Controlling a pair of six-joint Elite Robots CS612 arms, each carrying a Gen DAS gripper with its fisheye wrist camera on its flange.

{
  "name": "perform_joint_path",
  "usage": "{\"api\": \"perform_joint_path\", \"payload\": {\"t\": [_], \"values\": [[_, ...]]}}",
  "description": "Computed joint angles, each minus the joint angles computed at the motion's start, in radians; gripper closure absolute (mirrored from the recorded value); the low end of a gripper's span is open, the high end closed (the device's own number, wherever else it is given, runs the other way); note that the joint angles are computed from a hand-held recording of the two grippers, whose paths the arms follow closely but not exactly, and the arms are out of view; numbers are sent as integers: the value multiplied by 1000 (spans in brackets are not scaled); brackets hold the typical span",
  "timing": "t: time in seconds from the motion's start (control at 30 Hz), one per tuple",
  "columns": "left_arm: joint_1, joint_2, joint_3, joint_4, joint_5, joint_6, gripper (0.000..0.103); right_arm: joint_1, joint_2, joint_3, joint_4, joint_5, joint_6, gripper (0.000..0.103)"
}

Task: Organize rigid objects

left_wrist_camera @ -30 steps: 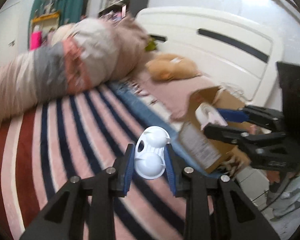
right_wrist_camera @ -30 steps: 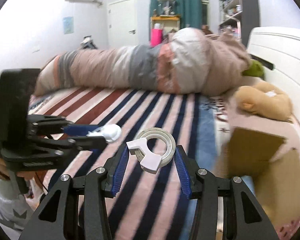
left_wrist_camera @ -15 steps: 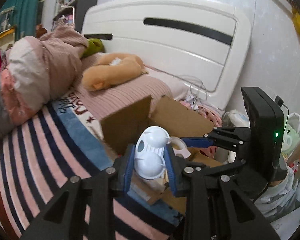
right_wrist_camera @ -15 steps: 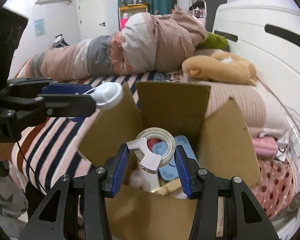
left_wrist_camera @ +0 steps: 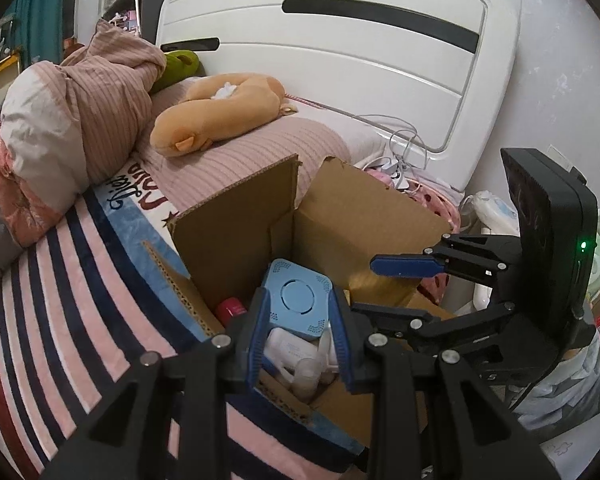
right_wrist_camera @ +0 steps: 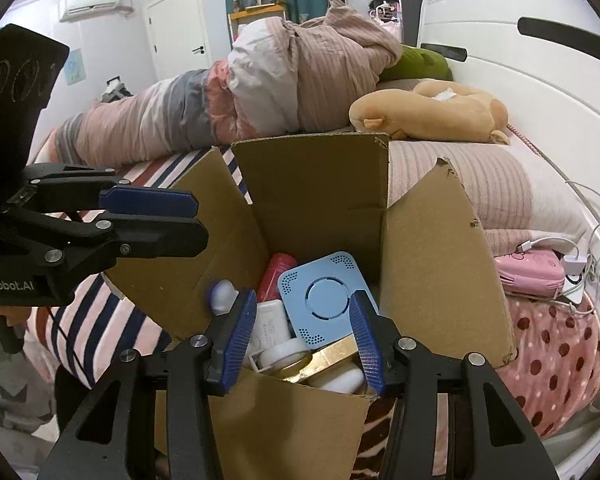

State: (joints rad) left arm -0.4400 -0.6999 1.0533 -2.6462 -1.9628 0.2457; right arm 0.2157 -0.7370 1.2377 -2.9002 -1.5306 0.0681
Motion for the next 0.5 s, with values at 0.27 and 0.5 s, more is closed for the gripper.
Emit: {"api": "perform_joint_path", "payload": {"t": [0.27, 0.5], "values": [[12, -18, 37, -73, -9, -54, 52, -1, -2, -3, -3, 33, -27, 51], [22, -78, 157, -306, 116, -198, 21, 2, -2, -19, -67, 88, -116, 34]]}}
